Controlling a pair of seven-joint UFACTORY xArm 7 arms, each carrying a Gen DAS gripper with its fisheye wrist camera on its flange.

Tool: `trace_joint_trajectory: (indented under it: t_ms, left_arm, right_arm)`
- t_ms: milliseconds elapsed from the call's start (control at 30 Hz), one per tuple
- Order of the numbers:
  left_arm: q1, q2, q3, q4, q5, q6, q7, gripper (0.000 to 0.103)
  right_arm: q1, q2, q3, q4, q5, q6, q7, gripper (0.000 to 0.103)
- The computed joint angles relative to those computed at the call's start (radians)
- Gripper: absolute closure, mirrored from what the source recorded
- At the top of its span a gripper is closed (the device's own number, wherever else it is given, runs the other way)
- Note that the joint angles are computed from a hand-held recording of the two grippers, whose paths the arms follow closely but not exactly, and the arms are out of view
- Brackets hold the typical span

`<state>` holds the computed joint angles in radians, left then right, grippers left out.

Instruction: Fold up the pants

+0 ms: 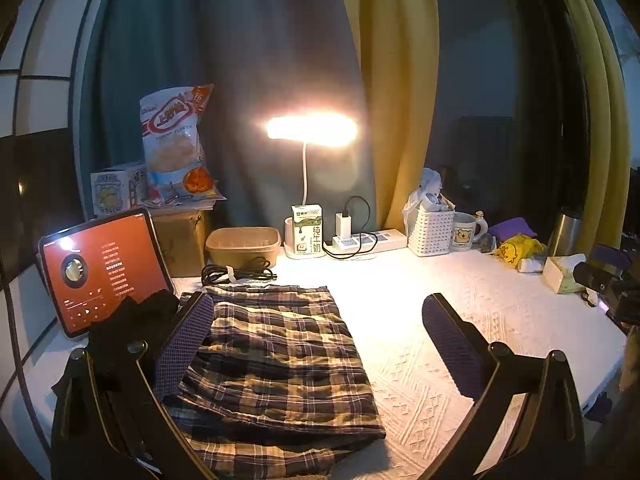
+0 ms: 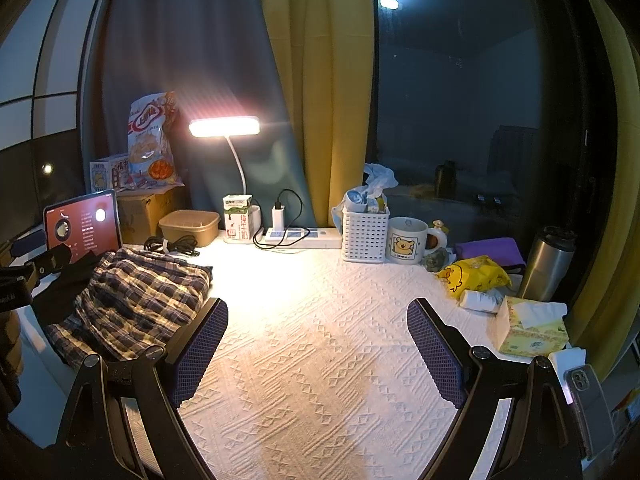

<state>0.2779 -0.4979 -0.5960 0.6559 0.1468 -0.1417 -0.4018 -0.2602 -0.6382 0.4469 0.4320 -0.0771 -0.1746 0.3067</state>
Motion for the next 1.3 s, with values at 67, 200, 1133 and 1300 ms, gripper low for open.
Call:
trace_joint_trajectory:
  t_ms: [67,200,1133,1300]
  left_arm:
    - [0.017,-0.006,-0.015,0.000,0.001,0.001,-0.004,0.000]
    - [0.020,-0.007,-0.013,-0.001,0.004,0.001,-0.007,0.000]
    - [0.019,-0.015,-0.005,-0.016,-0.004,-0.017,-0.002,0.000]
    - [0.024,-0.019,-0.010,-0.020,-0.017,-0.026,0.004,0.000]
  right_arm:
    - [0.001,0.000,-0.001,0.000,0.001,-0.001,0.000,0.011]
    - [0.001,-0.001,0.000,-0.001,0.002,0.000,-0.001,0.011]
    - [-0.007,-0.009,0.011,0.000,-0.003,0.006,0.012,0.011]
    - [-0.006,-0.011,0.011,0.001,-0.005,0.008,0.015,0.011]
